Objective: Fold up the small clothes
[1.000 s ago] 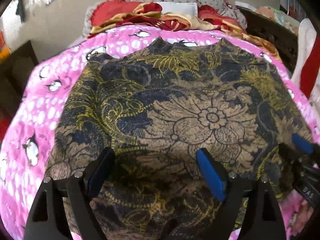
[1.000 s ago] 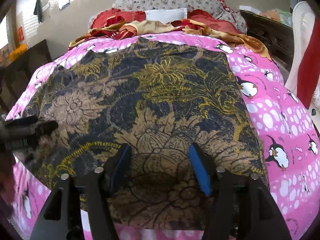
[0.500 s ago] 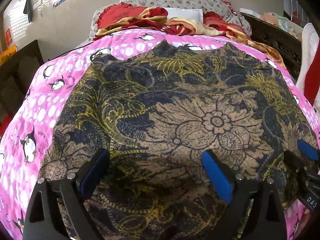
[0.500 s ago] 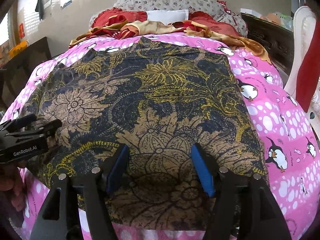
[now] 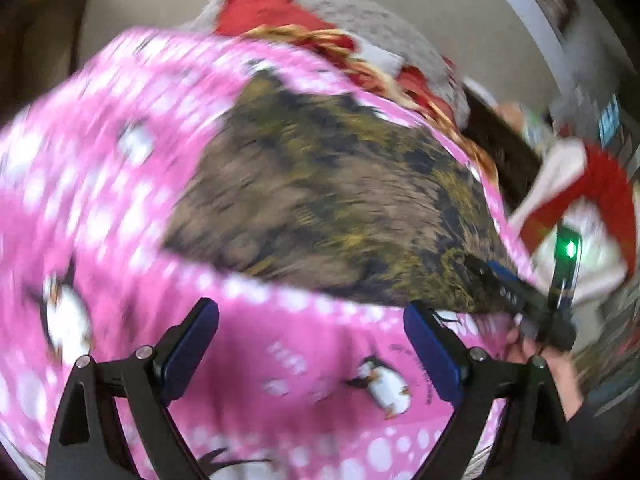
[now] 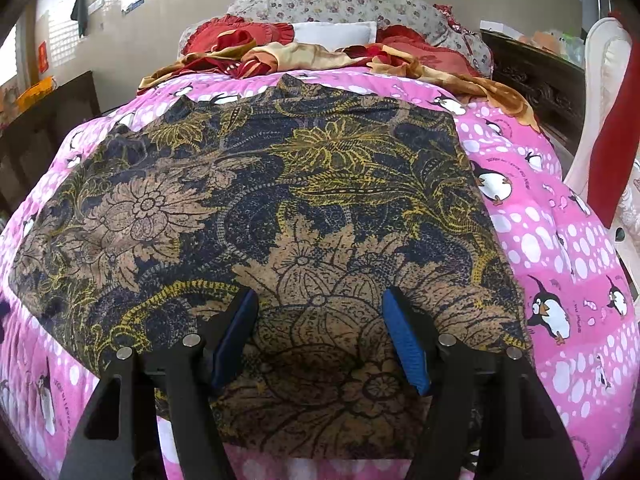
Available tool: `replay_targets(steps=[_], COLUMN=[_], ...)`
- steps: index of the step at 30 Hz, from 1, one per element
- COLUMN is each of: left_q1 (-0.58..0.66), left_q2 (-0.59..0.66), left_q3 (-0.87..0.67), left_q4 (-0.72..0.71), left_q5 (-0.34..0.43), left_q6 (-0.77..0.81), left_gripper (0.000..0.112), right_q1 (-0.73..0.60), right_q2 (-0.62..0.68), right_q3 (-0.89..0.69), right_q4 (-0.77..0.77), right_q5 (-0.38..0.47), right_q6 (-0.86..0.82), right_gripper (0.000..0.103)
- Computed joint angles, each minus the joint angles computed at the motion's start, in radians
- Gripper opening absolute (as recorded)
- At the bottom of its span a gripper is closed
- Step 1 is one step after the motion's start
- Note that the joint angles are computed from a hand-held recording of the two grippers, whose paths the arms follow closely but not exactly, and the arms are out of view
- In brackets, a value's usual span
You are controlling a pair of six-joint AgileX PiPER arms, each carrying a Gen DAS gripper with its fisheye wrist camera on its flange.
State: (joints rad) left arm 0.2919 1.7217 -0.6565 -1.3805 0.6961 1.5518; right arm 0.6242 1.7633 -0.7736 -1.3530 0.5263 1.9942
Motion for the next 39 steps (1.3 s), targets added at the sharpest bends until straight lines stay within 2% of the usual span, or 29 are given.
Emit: replay_targets(steps=[2,4,6,8,10,13,15,19,23,25,27,33,37,39], left_q1=[0.08,0.094,0.102,0.102,0.113,0.117,0.142,0.183,0.13,0.098,0.091,0.144,0.092,0.095], left_q2=[0.079,0.129,0.219,0.307,0.344,0.347,0.377,0.396,0.364,0.365,0.396,0.464,0.429,0.442], left_q3=[-0.045,-0.118,-0.233,-0.346,-0.383,-0.387,-0.427,-0.439,-0.432,-0.441,-0.468,-0.542,-0.561,-0.58], left_q4=[-0.002,0.045,0.081,0.096,0.066,0.049,0.037,0.011,0.085,0.106,0.117,0.036,0.134,0.132], left_q5=[0.131,0.206,0.332,0.395,0.435,0.452,0.484,0.438,0.397,0.427,0.489,0.485,0.478,0.495], left_q6=[-0.033,-0.147,-0.261,-0.393,-0.464,-0.494,-0.515,-0.58,-0.572,-0.566,-0.576,-0.631,-0.604,-0.603], left_gripper=[0.094,0.094,0.094,0.094,0.094,0.092,0.086,0.08,0.082,0.088,0.09,0.084,0.084,0.084], right_q1=[-0.001,0.0,-0.001,-0.001,0.0,0.0,0.0,0.001,0.001,0.001,0.001,0.002,0.001,0.001], right_q2=[-0.001,0.0,-0.001,-0.001,-0.002,-0.002,-0.002,-0.003,-0.003,-0.002,-0.002,-0.001,-0.002,-0.001], right_q3=[0.001,0.0,0.001,0.001,0.001,0.001,0.001,0.001,0.001,0.001,0.0,0.0,0.001,0.001], right_q4=[-0.001,0.0,-0.001,-0.002,-0.002,-0.001,-0.001,0.0,-0.001,0.0,0.001,-0.001,-0.002,-0.003], right_q5=[-0.001,0.0,-0.001,-0.003,-0.003,-0.002,-0.003,-0.001,-0.002,-0.001,0.0,0.001,-0.001,-0.002], right_q6=[0.002,0.0,0.002,0.004,0.004,0.003,0.004,0.003,0.004,0.004,0.003,0.005,0.006,0.008], right_gripper=[0.064,0.064,0.064,0.064,0.064,0.064,0.064,0.064,0.064,0.064,0.064,0.064,0.064,0.064])
